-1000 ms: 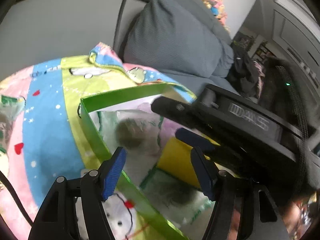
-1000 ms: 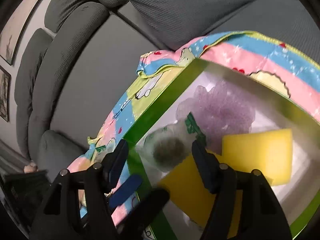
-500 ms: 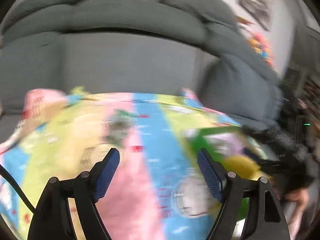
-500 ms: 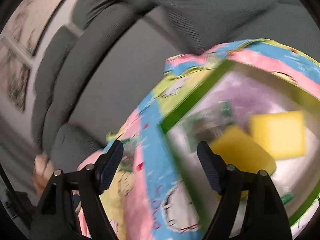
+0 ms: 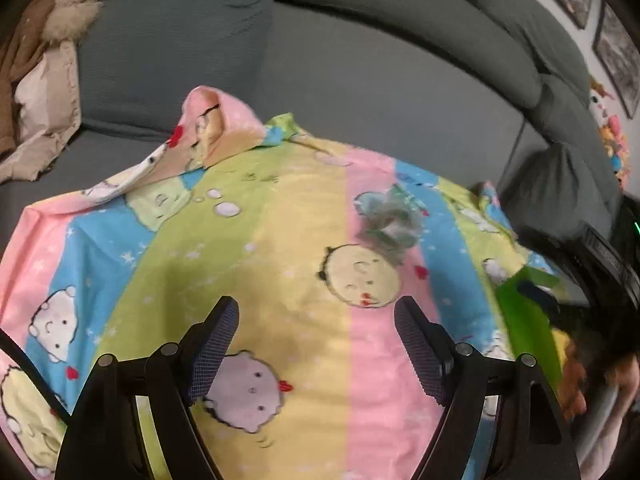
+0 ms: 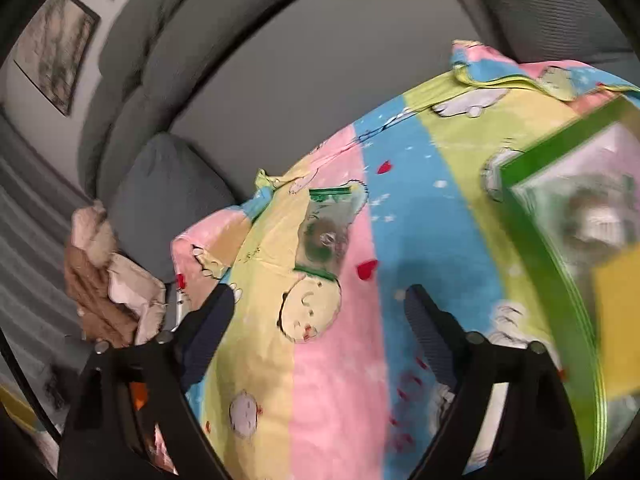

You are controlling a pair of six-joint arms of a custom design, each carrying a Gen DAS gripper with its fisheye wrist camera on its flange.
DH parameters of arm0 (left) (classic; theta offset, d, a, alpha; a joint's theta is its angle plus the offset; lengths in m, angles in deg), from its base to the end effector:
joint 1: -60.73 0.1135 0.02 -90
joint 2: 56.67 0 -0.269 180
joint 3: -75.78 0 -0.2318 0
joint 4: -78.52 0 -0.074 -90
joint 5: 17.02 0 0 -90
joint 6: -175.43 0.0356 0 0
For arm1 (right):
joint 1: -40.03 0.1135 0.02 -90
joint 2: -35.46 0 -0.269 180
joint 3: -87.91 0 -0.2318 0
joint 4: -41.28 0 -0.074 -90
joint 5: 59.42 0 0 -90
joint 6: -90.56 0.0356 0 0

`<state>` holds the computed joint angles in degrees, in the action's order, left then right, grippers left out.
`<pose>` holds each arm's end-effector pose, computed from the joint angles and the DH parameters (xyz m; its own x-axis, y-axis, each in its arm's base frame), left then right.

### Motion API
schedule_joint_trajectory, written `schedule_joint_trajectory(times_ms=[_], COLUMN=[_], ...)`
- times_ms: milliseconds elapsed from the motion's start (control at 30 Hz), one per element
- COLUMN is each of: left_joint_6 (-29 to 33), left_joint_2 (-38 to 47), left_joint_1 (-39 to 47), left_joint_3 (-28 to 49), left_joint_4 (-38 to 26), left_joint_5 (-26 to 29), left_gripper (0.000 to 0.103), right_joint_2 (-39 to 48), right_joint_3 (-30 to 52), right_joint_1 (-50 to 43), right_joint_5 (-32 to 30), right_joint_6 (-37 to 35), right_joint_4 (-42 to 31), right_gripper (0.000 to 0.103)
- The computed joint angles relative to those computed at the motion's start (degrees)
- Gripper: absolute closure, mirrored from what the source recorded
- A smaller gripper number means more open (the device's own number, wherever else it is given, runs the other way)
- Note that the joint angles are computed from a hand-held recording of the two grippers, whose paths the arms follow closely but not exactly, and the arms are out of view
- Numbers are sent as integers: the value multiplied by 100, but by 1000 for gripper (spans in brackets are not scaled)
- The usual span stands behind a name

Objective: Organize objects

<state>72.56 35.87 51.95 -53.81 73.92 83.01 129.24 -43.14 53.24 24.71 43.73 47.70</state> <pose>0.2744 -0.0487 0.1473 -0.7613 -0.1044 -0.6400 0.1013 0.9557 -0.2763 0.2794 0.0693 0.1505 -0.6500 0.5465 -0.5280 0.1911 0.7901 0.5824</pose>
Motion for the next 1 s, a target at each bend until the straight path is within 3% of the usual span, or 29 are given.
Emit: schedule_joint_trajectory(times_ms=[233,333,400,467,533,667,1000], left_joint_6=[244,402,333,334,392,426,176], left_joint_2=[144,219,282,385,457,461,418], left_joint_1=[515,694,757,841,900,935,538], left_joint_3=[96,157,183,263,342,348,405], left_joint_4=[-169,-161,-100,-125,-197,-123,-536], left_joint_5=[267,121,-126,-167,-95,44,371], left_gripper=[22,22,22,22,22,22,22], right_joint_2=[2580,3576,4251,4662,4529,4135,2231], right_joint_3=[3216,4821,5845,6269,5907,5280,2156], right_joint_1=[223,242,246,170,157,204,728], right_joint_5=[292,357,453,335,407,208,-905], right_joint_6=[-177,-337,-538,-591,-609,-893,-807], right_joint_4=[-1610,-2834,-3672,-3914,-3471,-3342,-2647], right_gripper=[15,16,39,44,48,50,48])
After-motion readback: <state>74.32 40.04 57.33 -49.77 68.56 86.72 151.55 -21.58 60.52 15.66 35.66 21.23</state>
